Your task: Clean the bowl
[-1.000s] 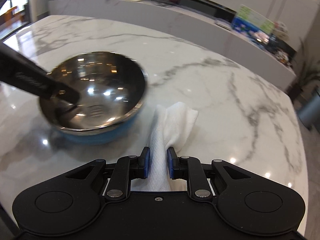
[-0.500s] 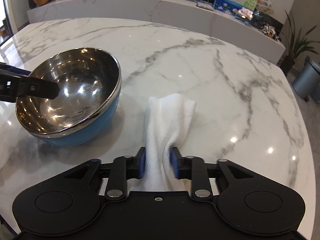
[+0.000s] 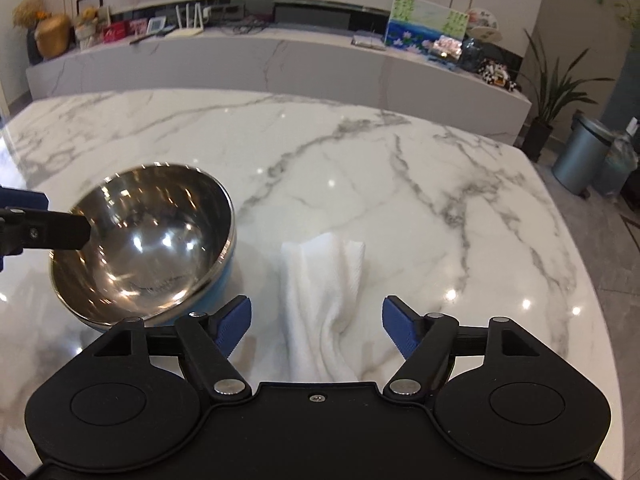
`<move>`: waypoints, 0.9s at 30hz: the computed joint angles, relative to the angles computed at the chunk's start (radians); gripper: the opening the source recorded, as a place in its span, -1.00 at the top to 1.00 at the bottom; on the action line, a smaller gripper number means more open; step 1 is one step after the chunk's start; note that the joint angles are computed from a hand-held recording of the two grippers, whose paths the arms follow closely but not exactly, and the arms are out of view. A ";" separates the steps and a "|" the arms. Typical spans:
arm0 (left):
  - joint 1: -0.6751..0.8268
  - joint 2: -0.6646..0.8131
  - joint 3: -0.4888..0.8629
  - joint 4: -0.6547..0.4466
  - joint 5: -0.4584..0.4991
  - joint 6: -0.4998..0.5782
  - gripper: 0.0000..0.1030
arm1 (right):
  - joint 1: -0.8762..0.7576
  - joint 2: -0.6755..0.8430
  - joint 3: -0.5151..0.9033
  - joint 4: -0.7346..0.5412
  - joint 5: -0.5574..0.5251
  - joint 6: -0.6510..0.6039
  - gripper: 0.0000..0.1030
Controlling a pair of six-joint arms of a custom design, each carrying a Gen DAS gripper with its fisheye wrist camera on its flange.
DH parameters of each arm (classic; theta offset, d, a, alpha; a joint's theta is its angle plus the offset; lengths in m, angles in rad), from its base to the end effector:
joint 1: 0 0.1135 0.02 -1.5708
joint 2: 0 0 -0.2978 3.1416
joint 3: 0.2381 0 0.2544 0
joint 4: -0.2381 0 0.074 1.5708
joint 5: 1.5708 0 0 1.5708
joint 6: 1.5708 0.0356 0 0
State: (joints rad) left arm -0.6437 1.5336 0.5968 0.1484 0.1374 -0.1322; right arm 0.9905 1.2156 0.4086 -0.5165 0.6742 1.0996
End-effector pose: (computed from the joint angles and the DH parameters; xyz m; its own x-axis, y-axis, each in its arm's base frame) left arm 0.2216 -0.1724 0.1700 -0.6509 0.3251 -0.6860 0.5911 0.7841 -0.1892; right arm 0.1039 0.1180 0.1570 -0.7488 0.1274 -0.6504 0.2151 0.9749 -0.0567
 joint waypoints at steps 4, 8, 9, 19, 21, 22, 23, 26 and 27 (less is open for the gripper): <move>0.000 -0.025 -0.017 0.014 0.005 0.003 -0.57 | 0.113 0.011 0.027 -0.090 0.040 0.168 -0.54; -0.005 -0.054 -0.051 0.038 -0.004 -0.003 -0.57 | 0.217 0.028 0.052 -0.155 0.073 0.294 -0.98; -0.007 -0.062 -0.061 0.041 -0.007 -0.009 -0.57 | 0.238 0.038 0.061 -0.176 0.080 0.324 -0.98; -0.064 -0.137 -0.168 0.096 -0.074 -0.040 -0.57 | 0.439 0.141 0.146 -0.377 0.163 0.664 -0.98; -0.090 -0.152 -0.185 0.107 -0.111 -0.038 -0.57 | 0.484 0.171 0.165 -0.425 0.179 0.745 -0.98; -0.102 -0.163 -0.194 0.111 -0.129 -0.041 -0.57 | 0.499 0.180 0.171 -0.441 0.183 0.772 -0.98; -0.111 -0.170 -0.203 0.118 -0.146 -0.046 -0.57 | 0.523 0.194 0.178 -0.467 0.188 0.821 -0.98; -0.141 -0.188 -0.223 0.126 -0.204 -0.063 -0.57 | 0.547 0.194 0.170 -0.464 0.187 0.868 -0.98; -0.150 -0.185 -0.223 0.124 -0.222 -0.064 -0.57 | 0.546 0.191 0.163 -0.451 0.184 0.869 -0.98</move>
State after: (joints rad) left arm -0.7936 1.3489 0.3735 0.2728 -0.0846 -0.1961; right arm 1.5364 1.4064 0.5716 -0.9676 0.8582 1.9685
